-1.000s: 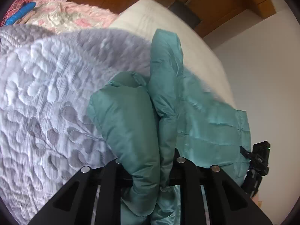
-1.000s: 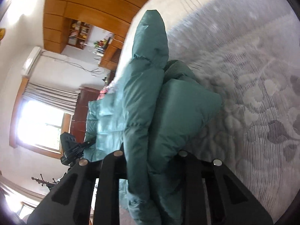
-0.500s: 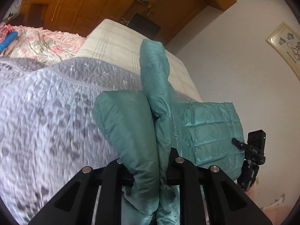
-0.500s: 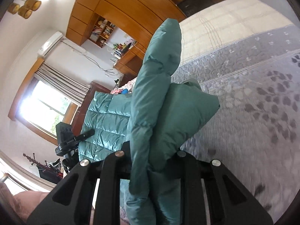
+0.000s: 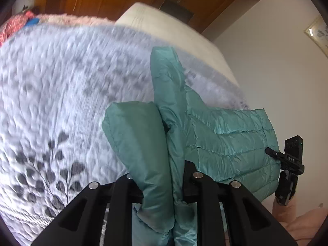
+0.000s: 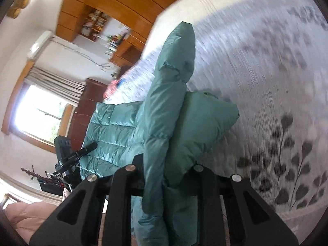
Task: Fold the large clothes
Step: 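Grasp the folded jacket edge with both grippers and lift it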
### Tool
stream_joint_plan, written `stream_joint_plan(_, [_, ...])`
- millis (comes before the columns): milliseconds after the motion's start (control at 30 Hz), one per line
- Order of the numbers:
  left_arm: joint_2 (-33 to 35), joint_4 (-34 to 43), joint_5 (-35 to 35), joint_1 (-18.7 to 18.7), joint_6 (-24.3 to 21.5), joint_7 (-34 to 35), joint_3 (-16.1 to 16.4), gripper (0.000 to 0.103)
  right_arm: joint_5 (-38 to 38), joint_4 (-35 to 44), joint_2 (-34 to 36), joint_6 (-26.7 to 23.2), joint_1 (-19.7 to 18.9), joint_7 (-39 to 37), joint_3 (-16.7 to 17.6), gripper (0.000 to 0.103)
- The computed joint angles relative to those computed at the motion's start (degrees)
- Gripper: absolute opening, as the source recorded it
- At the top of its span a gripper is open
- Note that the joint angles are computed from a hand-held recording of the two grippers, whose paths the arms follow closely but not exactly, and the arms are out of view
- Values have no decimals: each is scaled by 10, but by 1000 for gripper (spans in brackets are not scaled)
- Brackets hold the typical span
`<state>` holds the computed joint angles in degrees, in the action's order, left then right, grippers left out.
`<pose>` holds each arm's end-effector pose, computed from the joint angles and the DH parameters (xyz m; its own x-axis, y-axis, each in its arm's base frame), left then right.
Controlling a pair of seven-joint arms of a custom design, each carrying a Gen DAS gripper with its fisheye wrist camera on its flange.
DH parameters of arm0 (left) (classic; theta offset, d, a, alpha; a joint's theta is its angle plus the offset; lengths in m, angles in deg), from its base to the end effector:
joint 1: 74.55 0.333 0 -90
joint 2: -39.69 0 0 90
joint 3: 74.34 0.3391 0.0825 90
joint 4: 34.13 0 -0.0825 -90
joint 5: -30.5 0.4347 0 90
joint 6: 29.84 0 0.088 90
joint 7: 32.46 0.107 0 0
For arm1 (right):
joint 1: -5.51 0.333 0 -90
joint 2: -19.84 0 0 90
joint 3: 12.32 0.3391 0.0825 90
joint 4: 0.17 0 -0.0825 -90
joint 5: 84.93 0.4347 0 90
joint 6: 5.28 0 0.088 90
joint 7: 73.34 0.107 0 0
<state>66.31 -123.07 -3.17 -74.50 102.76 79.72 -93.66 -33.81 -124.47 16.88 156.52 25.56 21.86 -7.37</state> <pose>0.7345 -0.2255 0.4305 -0.3759 -0.7675 0.5193 -0.9067 0.1888 -0.3772 0.5653 0.2211 0.4801 -0.1759 -0.7011 -0.6910 -0.8222 0.4906 -0.2886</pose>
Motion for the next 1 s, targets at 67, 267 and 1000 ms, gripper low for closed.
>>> stream_joint_plan(67, [6,-10,21,-8,9,-13,11,21,-16,-11,11,-4,-1,31,2,20])
stream_joint_plan(267, [31,-27,56,-6,22,-38,15,34,-18,-16,52,-36,-10,70,4,26])
stream_joint_plan(1000, [47,-15,64,16,0,-44,-2,60,-157,-40,44,-40,-13,186,1,57])
